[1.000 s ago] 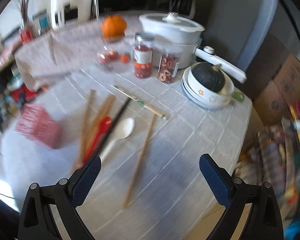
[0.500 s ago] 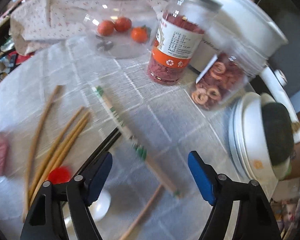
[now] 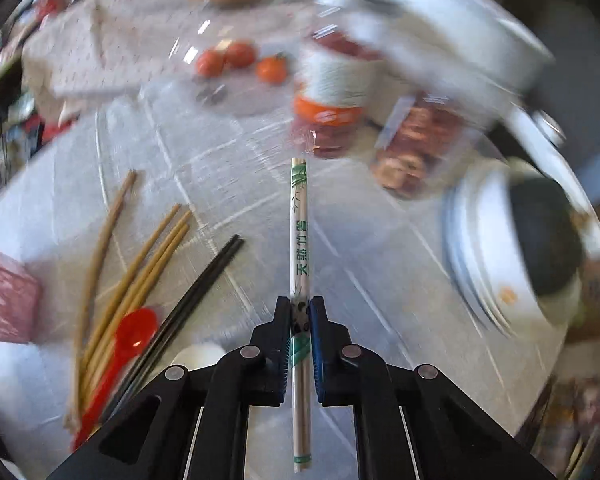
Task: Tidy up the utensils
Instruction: 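Grasp a wrapped wooden chopstick from the pile with the right tool, then grasp the white plastic spoon with the left tool while the right tool holds the chopstick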
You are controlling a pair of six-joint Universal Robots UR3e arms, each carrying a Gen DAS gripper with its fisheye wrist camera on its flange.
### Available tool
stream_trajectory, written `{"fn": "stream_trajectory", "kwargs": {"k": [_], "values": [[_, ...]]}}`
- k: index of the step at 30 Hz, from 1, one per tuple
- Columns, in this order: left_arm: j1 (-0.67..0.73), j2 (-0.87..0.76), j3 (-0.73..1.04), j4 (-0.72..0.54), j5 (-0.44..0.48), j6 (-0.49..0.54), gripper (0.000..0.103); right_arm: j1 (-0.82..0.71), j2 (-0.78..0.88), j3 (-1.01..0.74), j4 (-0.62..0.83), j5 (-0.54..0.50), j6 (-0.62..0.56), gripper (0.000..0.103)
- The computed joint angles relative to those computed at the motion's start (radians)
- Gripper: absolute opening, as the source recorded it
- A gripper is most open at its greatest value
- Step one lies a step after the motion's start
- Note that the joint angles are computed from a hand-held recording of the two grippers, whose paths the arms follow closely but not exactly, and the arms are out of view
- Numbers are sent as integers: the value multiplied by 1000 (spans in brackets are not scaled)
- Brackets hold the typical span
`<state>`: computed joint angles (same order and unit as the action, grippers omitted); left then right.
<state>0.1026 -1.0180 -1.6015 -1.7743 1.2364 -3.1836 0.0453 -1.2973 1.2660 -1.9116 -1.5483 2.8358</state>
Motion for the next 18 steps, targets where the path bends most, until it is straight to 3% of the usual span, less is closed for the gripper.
{"fn": "stream_trajectory", "kwargs": {"k": [4, 6, 9, 13, 18], "values": [[-156, -124, 65, 90, 9, -106, 70, -161, -210, 120, 96, 189, 81, 9], [-272, -226, 111, 198, 76, -184, 69, -250, -342, 198, 166, 288, 126, 9], [-409, -433, 238, 267, 168, -221, 69, -392, -540, 317, 266, 388, 132, 9], [-537, -665, 368, 315, 303, -205, 62, -627, -774, 413, 480, 502, 1, 9], [-587, -862, 474, 286, 384, -164, 48, -739, -835, 446, 574, 560, -105, 9]]}}
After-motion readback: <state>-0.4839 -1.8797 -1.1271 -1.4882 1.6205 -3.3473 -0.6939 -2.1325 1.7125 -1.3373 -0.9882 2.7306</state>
